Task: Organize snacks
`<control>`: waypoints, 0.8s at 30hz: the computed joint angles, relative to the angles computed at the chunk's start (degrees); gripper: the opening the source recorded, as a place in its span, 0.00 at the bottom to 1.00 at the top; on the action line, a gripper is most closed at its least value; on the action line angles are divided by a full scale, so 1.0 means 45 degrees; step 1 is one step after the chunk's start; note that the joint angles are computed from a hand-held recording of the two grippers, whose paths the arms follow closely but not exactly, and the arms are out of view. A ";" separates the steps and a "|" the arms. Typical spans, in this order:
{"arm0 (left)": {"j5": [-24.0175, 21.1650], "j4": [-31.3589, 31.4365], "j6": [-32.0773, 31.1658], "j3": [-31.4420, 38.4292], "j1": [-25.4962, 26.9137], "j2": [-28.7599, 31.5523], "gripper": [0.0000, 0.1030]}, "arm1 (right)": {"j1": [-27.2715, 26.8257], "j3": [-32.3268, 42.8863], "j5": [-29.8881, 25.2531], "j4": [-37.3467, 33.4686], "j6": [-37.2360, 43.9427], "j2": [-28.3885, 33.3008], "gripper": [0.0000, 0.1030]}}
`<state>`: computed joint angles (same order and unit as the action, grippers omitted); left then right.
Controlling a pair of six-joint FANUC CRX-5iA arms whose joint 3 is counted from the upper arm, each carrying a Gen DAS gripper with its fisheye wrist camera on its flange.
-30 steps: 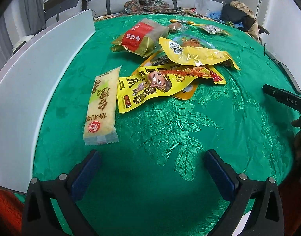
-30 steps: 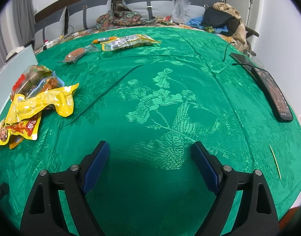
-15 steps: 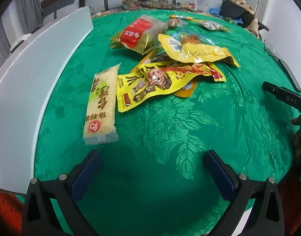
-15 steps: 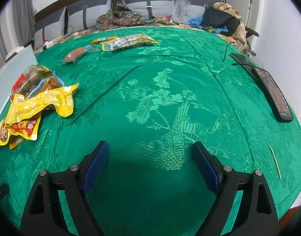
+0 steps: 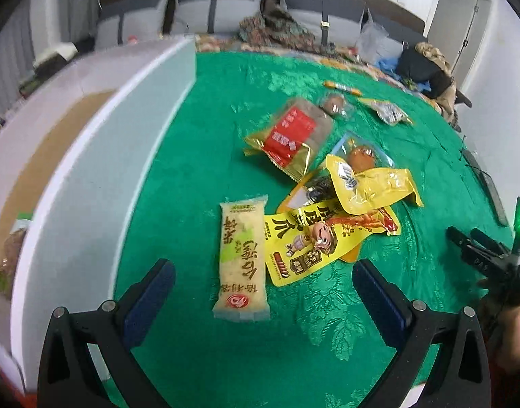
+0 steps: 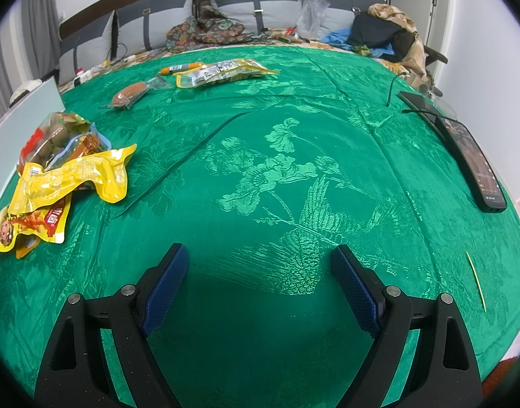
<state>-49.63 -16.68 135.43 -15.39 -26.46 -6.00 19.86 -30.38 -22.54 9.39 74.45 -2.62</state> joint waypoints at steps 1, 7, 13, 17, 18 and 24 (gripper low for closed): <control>-0.0077 0.0191 -0.0246 0.0007 0.0070 0.0053 1.00 | 0.0000 0.0000 0.0000 0.0000 0.0000 0.0000 0.87; 0.0108 0.1431 -0.1373 -0.0367 0.0905 0.0040 1.00 | -0.0003 0.0004 0.0012 0.0023 -0.0024 0.0016 0.87; 0.0637 0.4272 -0.3673 -0.1262 0.2451 -0.0236 0.99 | -0.0001 0.0003 0.0014 0.0039 -0.0043 0.0020 0.87; 0.0854 0.6228 -0.4977 -0.1823 0.3373 -0.0400 0.98 | 0.0008 -0.0004 0.0014 0.0071 -0.0079 0.0019 0.87; 0.0819 0.6484 -0.5112 -0.1867 0.3479 -0.0376 0.96 | 0.0008 -0.0004 0.0014 0.0071 -0.0079 0.0019 0.87; -0.0200 0.5326 -0.4594 -0.0919 0.3019 0.0534 0.85 | 0.0012 -0.0004 0.0014 0.0073 -0.0088 0.0018 0.87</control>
